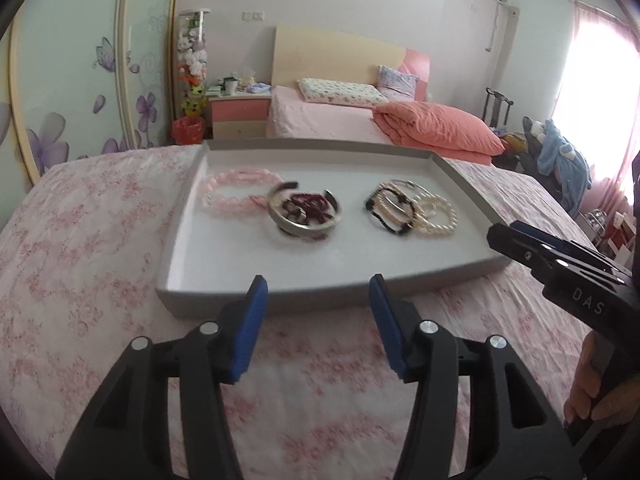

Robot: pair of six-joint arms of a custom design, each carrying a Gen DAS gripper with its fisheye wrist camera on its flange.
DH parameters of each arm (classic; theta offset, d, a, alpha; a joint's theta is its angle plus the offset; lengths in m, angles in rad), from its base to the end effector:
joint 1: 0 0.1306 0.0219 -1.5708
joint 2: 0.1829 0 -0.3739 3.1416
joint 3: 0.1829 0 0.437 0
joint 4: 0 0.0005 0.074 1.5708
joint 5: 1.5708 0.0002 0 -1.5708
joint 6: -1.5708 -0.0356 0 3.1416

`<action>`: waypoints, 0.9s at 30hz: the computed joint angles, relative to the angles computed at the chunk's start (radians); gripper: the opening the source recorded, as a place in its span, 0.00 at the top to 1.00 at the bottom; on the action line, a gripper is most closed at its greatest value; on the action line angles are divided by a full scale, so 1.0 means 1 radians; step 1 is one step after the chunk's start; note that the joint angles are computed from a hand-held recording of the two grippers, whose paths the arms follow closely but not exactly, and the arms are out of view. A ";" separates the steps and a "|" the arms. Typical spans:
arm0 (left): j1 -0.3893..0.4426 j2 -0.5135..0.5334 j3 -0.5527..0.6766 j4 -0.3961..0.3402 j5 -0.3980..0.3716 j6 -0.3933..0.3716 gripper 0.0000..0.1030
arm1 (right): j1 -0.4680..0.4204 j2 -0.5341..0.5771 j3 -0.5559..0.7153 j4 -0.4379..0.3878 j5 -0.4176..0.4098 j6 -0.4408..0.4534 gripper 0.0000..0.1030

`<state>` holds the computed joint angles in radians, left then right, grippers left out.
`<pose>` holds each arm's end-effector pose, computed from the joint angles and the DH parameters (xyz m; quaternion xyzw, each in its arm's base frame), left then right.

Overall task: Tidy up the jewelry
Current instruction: 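Grasp a pearl earring with the left tool while the right tool grasps the other pearl earring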

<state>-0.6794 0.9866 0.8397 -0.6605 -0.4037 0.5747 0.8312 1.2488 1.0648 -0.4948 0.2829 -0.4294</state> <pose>0.3055 -0.2294 0.3336 -0.0270 0.9119 -0.0635 0.4047 0.3338 0.3503 0.3529 -0.1186 0.8873 0.1489 0.4200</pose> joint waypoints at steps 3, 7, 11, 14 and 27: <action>-0.029 0.018 0.015 -0.016 0.000 0.001 0.49 | 0.002 -0.028 -0.022 -0.004 0.005 -0.014 0.59; -0.060 0.031 0.025 -0.022 -0.018 0.002 0.49 | 0.001 -0.061 -0.050 -0.006 0.011 -0.035 0.59; -0.086 0.064 0.040 -0.040 -0.047 -0.003 0.49 | -0.004 -0.071 -0.062 -0.007 0.008 -0.050 0.59; -0.092 0.095 0.055 -0.054 -0.044 -0.012 0.49 | -0.008 -0.075 -0.068 -0.006 0.000 -0.055 0.59; -0.071 0.187 0.116 -0.129 0.015 0.002 0.70 | -0.009 -0.081 -0.073 0.000 -0.001 -0.058 0.59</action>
<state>-0.7508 1.1736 0.9554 -0.7897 -0.3889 0.5766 0.8220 1.1675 0.9916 -0.4947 0.2816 -0.4876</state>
